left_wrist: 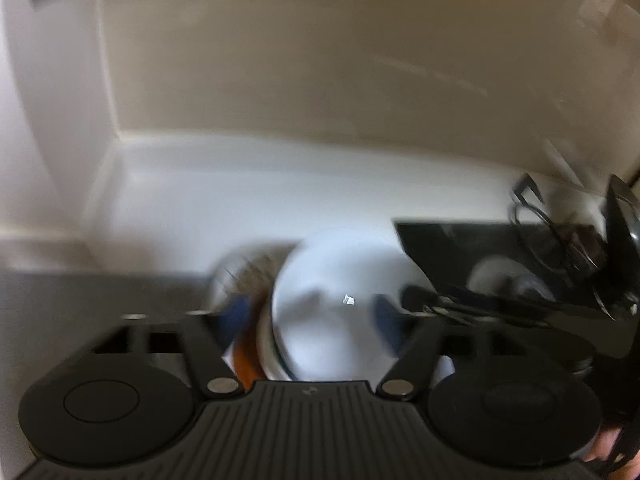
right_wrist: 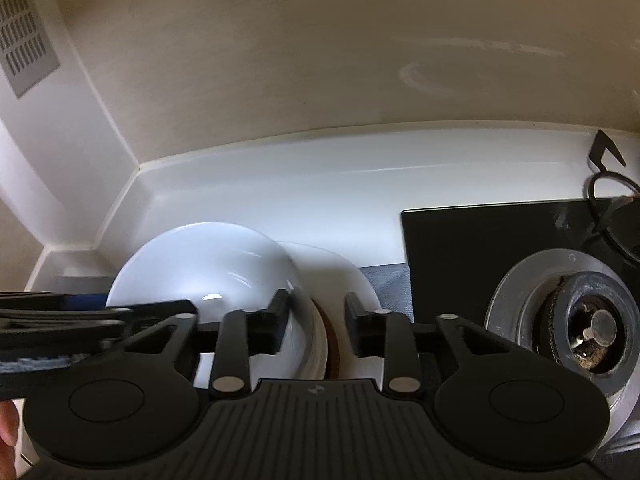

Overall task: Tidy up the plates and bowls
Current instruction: 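Lower the white bowl onto the blue-swirl bowl and open both grippers, then pull both grippers back from the finished stack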

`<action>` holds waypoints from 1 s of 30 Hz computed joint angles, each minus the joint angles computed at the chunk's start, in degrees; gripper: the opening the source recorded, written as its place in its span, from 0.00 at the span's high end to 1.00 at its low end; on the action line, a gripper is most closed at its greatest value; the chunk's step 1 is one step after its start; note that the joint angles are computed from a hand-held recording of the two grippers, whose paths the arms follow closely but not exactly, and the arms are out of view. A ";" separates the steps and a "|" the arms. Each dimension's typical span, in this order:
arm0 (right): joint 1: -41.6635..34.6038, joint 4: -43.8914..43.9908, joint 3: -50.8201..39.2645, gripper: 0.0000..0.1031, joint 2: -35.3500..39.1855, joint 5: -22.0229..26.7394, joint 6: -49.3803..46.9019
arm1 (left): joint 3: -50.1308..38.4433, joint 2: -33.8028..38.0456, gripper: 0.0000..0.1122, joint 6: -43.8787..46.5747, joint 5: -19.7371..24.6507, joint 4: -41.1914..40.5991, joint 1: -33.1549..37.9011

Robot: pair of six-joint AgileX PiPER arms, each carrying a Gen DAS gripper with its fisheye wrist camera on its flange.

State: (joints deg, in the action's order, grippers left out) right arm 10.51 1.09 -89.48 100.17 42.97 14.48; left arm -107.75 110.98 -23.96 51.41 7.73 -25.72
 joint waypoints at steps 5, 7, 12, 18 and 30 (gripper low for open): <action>-0.07 -0.99 0.96 0.58 -0.69 -0.89 0.56 | 3.40 -3.72 0.08 -0.39 -2.38 0.17 1.53; -0.25 0.11 1.30 0.58 -1.11 -0.94 0.48 | 4.87 -4.92 0.08 -1.48 -2.65 1.02 2.04; -0.19 0.24 4.77 0.37 -5.40 -3.03 1.39 | 9.68 -8.12 0.08 -7.65 -1.38 9.29 -0.10; 1.31 -1.57 13.59 0.10 -15.37 -4.73 1.30 | 20.35 -13.79 0.08 -20.38 0.89 23.93 -6.63; 3.27 -3.00 28.68 0.03 -31.11 -6.94 1.48 | 25.54 -19.60 0.08 -33.85 11.46 29.86 -16.93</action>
State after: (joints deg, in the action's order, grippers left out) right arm 13.78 -1.91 -60.80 69.06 36.03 15.96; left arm -82.22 91.38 -57.80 62.88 37.60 -42.65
